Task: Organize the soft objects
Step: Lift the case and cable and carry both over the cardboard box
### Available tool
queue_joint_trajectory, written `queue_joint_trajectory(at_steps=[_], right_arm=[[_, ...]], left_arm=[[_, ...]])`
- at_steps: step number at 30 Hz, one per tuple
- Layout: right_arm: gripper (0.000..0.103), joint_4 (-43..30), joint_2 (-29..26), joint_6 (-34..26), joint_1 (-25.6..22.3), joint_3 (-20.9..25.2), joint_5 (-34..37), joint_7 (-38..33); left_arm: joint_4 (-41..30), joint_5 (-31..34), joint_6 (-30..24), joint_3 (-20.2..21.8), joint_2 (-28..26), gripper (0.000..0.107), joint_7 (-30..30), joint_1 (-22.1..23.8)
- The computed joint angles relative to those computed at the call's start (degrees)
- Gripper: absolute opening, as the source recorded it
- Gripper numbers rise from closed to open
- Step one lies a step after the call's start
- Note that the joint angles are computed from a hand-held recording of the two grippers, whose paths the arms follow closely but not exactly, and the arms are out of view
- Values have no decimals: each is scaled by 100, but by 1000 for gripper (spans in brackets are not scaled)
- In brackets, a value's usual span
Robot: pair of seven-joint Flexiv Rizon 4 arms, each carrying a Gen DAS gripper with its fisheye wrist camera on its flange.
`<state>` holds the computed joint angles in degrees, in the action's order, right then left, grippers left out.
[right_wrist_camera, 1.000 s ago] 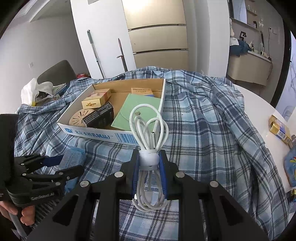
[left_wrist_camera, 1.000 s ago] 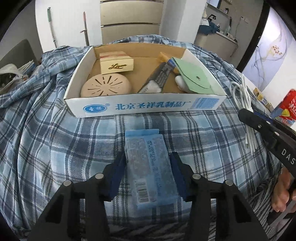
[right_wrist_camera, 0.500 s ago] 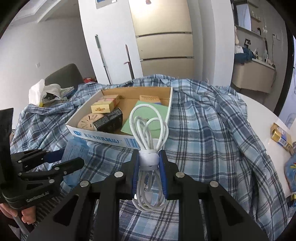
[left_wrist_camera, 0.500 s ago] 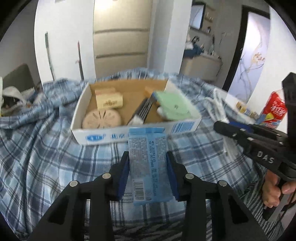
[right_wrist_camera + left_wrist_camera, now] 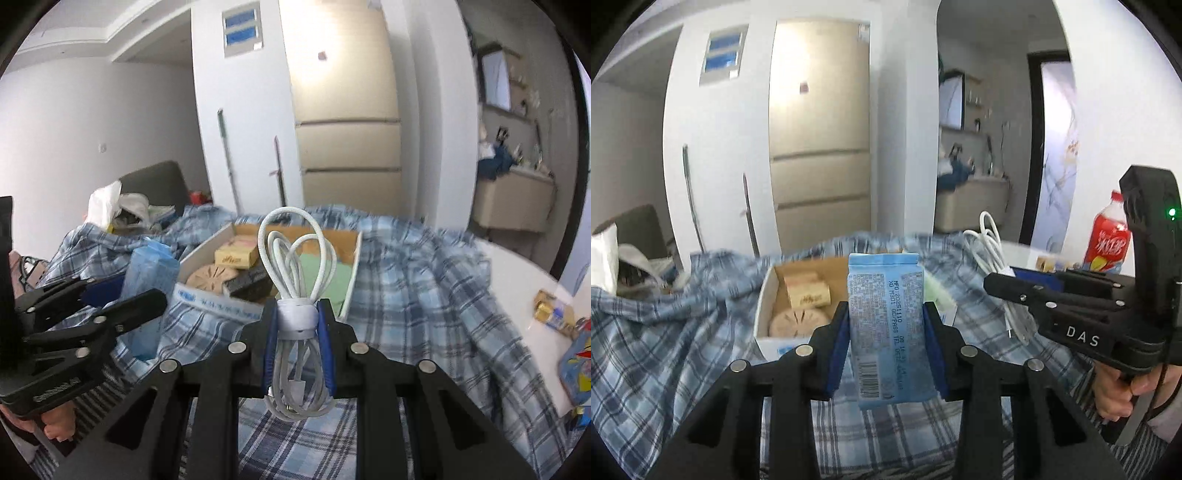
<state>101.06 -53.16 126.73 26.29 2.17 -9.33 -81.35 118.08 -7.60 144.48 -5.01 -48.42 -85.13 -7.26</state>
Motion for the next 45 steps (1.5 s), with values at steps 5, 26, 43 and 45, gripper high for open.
queue_joint_trajectory(at_steps=[5, 26, 43, 45], right_arm=[[19, 59, -57, 647, 87, -27, 198, -200], [19, 97, 298, 889, -219, 179, -281, 0], [19, -1966, -70, -591, 802, -640, 1179, -262], [19, -2191, -238, -782, 790, -667, 1115, -131]], left_arm=[[39, -24, 424, 40, -36, 40, -11, -48], [381, -425, 647, 141, 909, 40, 104, -191], [-1156, -809, 701, 114, 181, 40, 418, 66], [-1280, -712, 460, 71, 78, 40, 403, 197]])
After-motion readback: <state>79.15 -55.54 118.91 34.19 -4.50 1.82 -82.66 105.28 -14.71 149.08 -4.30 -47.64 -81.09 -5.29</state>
